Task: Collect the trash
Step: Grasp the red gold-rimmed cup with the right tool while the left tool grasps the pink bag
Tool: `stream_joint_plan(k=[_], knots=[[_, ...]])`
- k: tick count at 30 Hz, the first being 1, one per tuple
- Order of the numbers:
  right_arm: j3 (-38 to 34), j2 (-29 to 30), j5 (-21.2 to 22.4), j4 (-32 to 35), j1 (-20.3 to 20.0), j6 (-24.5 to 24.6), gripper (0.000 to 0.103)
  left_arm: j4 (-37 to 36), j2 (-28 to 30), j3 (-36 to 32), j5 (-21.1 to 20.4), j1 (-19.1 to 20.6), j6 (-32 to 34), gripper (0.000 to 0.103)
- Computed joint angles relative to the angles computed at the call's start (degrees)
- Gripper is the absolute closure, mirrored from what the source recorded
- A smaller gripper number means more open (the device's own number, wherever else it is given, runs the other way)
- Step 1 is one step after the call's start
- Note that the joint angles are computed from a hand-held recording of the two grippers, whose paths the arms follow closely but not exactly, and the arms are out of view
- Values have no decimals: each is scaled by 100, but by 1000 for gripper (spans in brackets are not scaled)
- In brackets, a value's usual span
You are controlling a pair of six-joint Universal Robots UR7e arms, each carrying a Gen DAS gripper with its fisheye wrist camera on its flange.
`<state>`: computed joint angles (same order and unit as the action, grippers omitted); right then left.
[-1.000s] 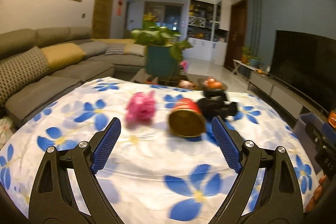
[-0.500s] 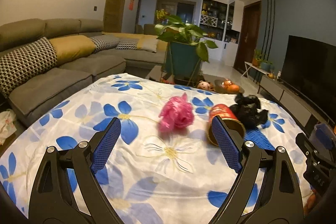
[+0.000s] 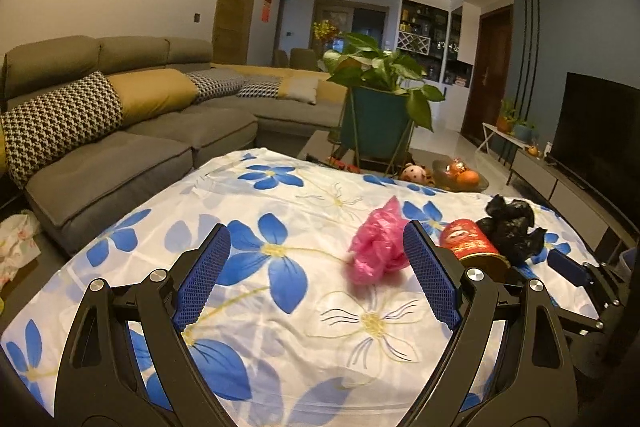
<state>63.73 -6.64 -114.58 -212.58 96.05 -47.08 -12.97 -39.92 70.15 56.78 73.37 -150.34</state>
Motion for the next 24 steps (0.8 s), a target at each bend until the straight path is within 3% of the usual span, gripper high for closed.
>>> stream_joint_plan(k=[4,6,8,12,17,24], knots=[[-401,174,-179,398,16,24,58,191,68,-171,37,32,-32,16],[-584,238,-265,680,16,80,79,350,132,-305,106,38,-18,16],[-616,232,-280,876,2,137,89,577,222,-496,187,51,-39,16],[-409,103,-124,816,-39,280,99,953,432,-914,364,97,-89,16],[-40,-55,117,292,-60,250,99,1505,788,-1589,462,136,-122,19],[702,-414,434,-499,-118,357,99,3043,1744,-3336,508,197,-187,39]])
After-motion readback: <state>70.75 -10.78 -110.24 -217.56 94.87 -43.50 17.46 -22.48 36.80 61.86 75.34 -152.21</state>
